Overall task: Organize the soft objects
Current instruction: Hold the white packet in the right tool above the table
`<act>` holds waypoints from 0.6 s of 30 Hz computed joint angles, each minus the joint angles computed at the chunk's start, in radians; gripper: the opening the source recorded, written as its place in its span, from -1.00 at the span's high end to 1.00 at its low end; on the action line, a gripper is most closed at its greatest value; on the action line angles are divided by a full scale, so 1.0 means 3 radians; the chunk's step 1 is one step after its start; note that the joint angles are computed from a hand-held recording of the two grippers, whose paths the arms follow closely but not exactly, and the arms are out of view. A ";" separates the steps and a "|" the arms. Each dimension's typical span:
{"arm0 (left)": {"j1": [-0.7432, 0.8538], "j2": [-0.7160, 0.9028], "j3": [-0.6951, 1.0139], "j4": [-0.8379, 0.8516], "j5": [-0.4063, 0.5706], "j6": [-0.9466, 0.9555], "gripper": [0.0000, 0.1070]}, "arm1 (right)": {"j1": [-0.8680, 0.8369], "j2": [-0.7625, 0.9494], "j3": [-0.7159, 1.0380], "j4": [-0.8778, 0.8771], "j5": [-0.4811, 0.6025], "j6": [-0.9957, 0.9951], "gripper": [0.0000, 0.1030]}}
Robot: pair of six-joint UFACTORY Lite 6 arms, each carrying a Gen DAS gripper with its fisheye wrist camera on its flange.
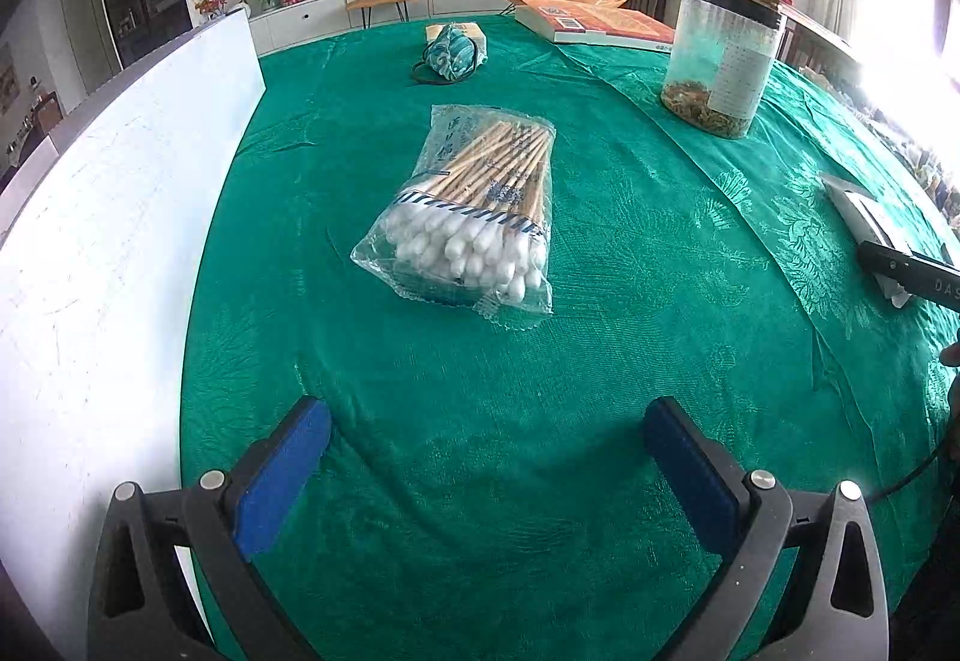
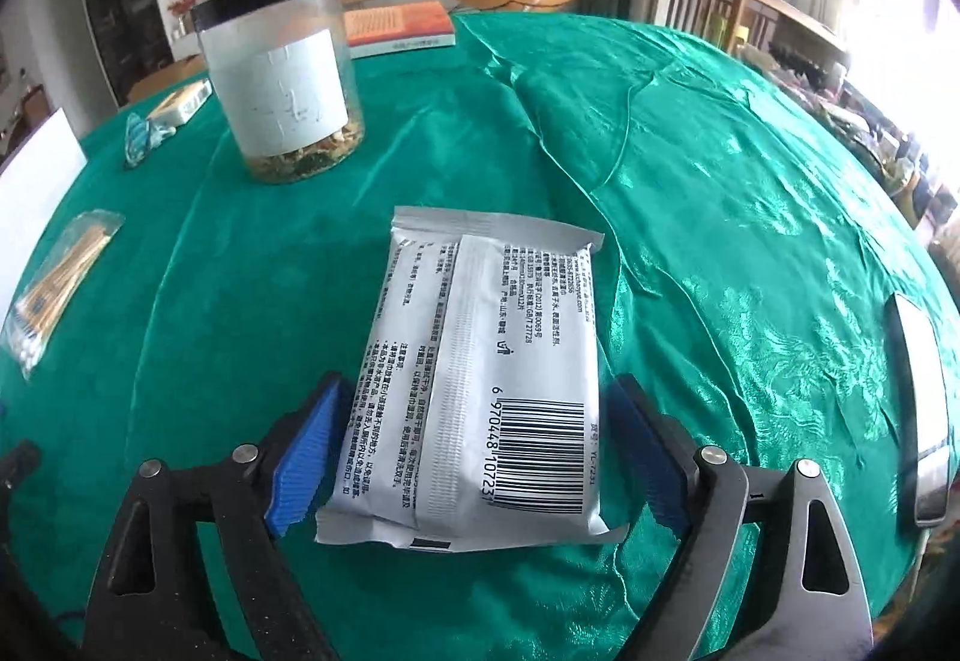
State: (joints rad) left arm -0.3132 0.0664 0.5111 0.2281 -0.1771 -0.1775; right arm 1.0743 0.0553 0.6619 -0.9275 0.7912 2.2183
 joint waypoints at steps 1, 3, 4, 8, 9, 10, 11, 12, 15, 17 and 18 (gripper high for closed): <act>0.0000 -0.0001 -0.0002 0.0001 0.0000 0.0000 -0.93 | -0.0005 -0.0064 -0.0064 -0.0070 -0.0057 0.0072 -0.78; 0.0003 -0.0001 -0.0002 0.0022 -0.0002 -0.0018 -0.93 | -0.0004 -0.0086 -0.0083 -0.0108 -0.0070 0.0119 -0.78; 0.0003 -0.0001 -0.0002 0.0022 -0.0002 -0.0018 -0.93 | -0.0003 -0.0066 -0.0064 -0.0092 -0.0062 0.0097 -0.78; 0.0002 0.0000 0.0000 0.0015 0.0000 -0.0012 -0.93 | 0.0010 0.0021 -0.0008 -0.0008 -0.0020 -0.0005 -0.79; 0.0002 0.0000 0.0000 0.0015 0.0000 -0.0012 -0.93 | 0.0012 0.0017 -0.0012 -0.0012 -0.0023 0.0003 -0.79; 0.0002 0.0000 0.0000 0.0015 0.0000 -0.0012 -0.93 | 0.0011 0.0017 -0.0010 -0.0009 -0.0020 -0.0004 -0.79; 0.0001 0.0000 0.0001 0.0012 0.0001 -0.0010 -0.93 | 0.0011 0.0014 -0.0013 -0.0012 -0.0022 0.0001 -0.79; 0.0001 0.0000 0.0001 0.0012 0.0001 -0.0010 -0.93 | 0.0007 0.0011 -0.0015 -0.0013 -0.0023 -0.0002 -0.79; 0.0000 0.0001 0.0002 0.0009 0.0001 -0.0007 -0.93 | 0.0008 0.0013 -0.0014 -0.0013 -0.0023 -0.0001 -0.79; -0.0001 0.0001 0.0002 0.0005 0.0001 -0.0004 -0.93 | 0.0011 0.0016 -0.0012 -0.0012 -0.0022 0.0001 -0.79; -0.0001 0.0001 0.0002 0.0005 0.0001 -0.0004 -0.93 | 0.0011 0.0016 -0.0012 -0.0012 -0.0022 0.0001 -0.79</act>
